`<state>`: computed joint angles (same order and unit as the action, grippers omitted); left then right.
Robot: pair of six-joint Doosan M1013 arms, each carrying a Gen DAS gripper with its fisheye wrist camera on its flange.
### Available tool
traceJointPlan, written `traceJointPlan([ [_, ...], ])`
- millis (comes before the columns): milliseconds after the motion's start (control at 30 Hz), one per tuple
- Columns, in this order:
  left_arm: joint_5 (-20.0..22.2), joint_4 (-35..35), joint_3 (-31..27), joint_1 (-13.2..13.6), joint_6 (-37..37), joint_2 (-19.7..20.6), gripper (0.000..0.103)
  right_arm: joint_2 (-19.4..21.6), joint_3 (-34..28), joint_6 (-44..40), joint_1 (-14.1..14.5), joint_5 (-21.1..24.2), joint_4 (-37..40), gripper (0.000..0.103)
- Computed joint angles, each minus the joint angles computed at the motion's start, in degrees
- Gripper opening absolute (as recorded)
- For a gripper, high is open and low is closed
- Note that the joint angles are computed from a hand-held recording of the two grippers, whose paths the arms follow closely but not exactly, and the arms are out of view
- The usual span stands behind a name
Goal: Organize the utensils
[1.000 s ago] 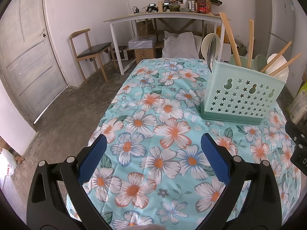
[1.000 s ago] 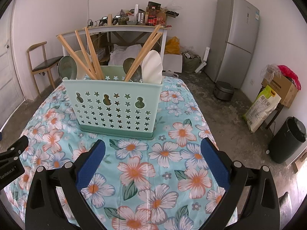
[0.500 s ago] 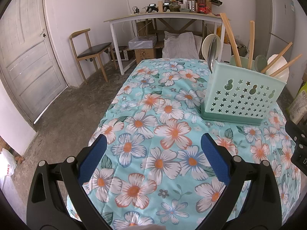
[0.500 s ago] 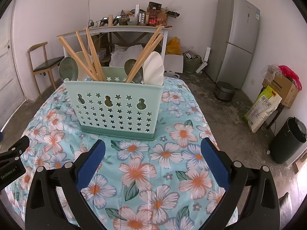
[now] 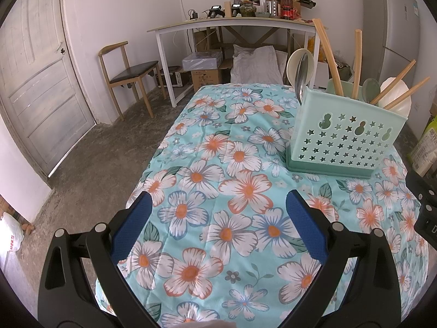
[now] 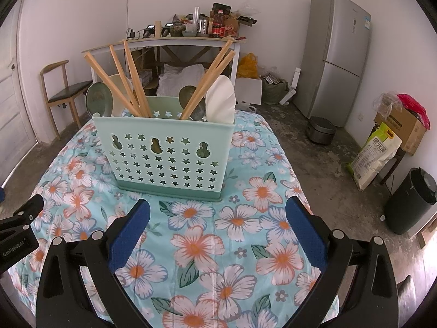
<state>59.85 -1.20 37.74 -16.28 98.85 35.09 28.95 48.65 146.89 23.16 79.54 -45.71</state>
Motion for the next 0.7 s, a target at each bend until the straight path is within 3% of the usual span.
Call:
traceJointPlan([
  [700, 0.4, -0.2, -0.4, 0.0, 0.2, 0.2, 0.095, -0.1, 0.2, 0.3, 0.0, -0.2, 0.0, 0.097],
])
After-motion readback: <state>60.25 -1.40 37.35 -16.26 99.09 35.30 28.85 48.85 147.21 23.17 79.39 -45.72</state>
